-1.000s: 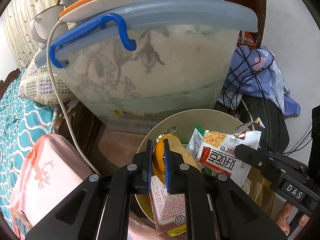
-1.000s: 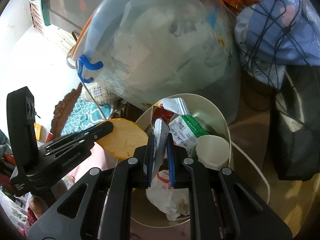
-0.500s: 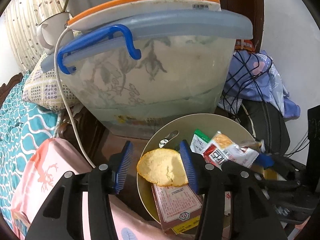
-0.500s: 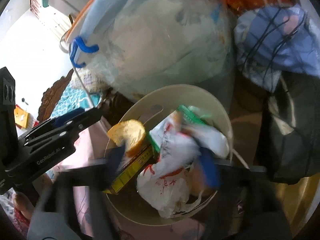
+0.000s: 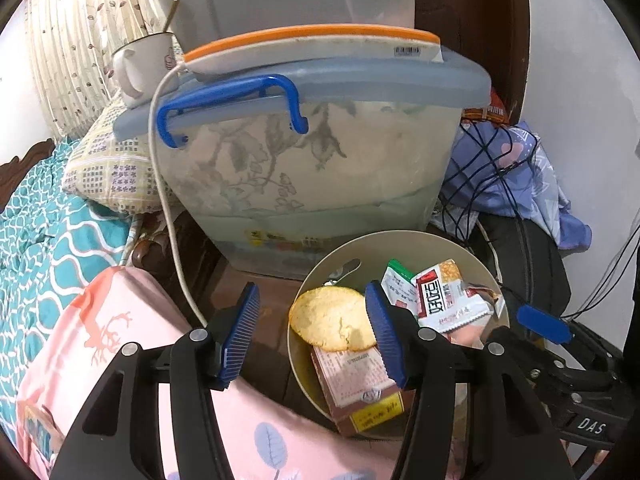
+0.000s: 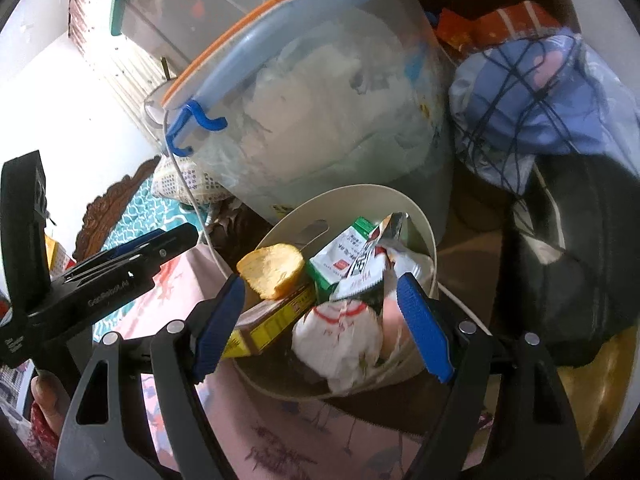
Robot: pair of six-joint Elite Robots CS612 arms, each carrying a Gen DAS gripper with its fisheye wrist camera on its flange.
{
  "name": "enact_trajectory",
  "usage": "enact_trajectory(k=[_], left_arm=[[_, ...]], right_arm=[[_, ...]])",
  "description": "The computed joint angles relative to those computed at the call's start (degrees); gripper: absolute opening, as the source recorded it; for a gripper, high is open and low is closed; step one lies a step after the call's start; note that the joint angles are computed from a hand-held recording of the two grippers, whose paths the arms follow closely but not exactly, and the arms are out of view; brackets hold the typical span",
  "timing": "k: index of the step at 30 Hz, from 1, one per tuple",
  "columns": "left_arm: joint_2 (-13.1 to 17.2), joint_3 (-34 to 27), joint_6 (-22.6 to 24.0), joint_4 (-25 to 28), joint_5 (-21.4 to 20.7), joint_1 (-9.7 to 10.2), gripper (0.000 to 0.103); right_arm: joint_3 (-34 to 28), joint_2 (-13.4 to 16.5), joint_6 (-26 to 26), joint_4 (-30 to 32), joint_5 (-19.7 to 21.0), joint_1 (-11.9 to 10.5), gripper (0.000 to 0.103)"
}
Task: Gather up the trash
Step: 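Move both open tools back over the remaining trash on the bed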
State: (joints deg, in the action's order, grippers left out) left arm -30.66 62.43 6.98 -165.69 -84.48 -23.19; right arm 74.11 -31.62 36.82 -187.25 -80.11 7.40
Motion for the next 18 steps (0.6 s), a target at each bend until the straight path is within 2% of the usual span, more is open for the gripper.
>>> enact_trajectory(k=[10,18], left_arm=[[-4.3,8.6,-2.1,-5.4,0.9,0.40,0.071],[-7.5,16.1,-4.3,-7.3,3.1,1.37,0.074]], right_arm=[[4.8,-1.7,5.5,-5.9,-0.5,0.8,0.079],[5.1,-1.9,6.2,-6.6,1.2,2.0,0.079]])
